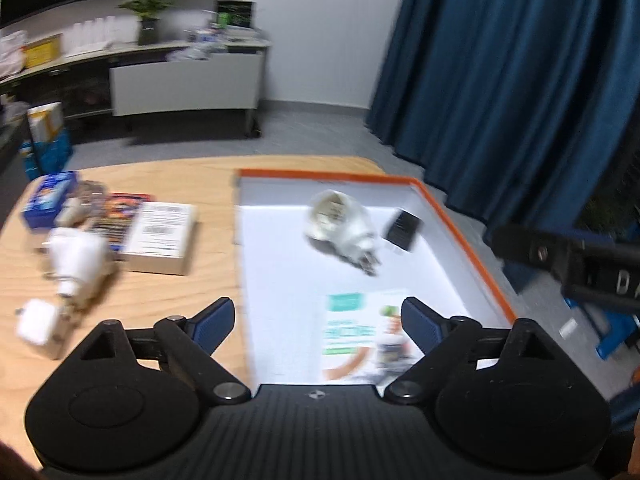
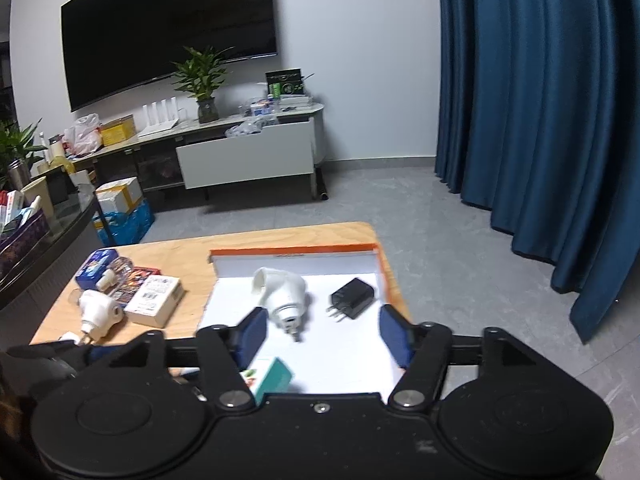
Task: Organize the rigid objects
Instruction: 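Open the right gripper to release the lotion tube while the left drops the bandage box, then grasp the white square charger with the left gripper while the right grasps the glass-bottle diffuser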
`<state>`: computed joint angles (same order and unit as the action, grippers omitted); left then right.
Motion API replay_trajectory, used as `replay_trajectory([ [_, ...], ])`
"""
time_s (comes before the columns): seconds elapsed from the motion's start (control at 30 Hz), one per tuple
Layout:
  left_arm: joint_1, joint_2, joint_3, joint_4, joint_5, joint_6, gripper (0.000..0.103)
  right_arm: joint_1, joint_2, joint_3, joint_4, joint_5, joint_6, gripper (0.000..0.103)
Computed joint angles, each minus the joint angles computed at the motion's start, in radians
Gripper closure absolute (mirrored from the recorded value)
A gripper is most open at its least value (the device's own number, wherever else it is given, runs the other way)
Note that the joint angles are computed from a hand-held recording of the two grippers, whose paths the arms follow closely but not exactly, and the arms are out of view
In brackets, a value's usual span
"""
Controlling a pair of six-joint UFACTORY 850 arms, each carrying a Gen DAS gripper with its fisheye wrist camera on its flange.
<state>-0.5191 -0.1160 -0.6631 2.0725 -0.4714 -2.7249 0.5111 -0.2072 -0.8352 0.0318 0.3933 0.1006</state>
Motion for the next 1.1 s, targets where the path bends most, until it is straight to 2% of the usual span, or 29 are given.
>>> replay_trajectory([
  [0.33,0.061,0.165,0.18,-0.189,-0.115,0.124,0.004,0.113,-0.076,-0.084,-0.136,-0.061,0.081,0.018],
  [0.5,0.111,0.191,0.241,-0.245,-0.162,0.169,0.004,0.161,-0.107,-0.115,-0.178,-0.08,0.092,0.018],
  [0.63,0.186,0.196,0.279,-0.147,-0.127,0.071,0.004,0.186,-0.131,-0.138,-0.193,-0.097,0.102,0.017],
  [0.9,0.271,0.1,0.252,0.09,-0.111,-0.042,0.004,0.206,-0.162,-0.169,-0.201,-0.117,0.107,0.017],
  [1.03,0.281,0.034,0.239,0.17,-0.156,-0.065,0.004,0.208,-0.183,-0.193,-0.233,-0.127,0.145,0.017],
  [1.1,0.284,0.013,0.243,0.228,-0.214,-0.102,0.009,0.212,-0.193,-0.206,-0.23,-0.131,0.143,0.017],
])
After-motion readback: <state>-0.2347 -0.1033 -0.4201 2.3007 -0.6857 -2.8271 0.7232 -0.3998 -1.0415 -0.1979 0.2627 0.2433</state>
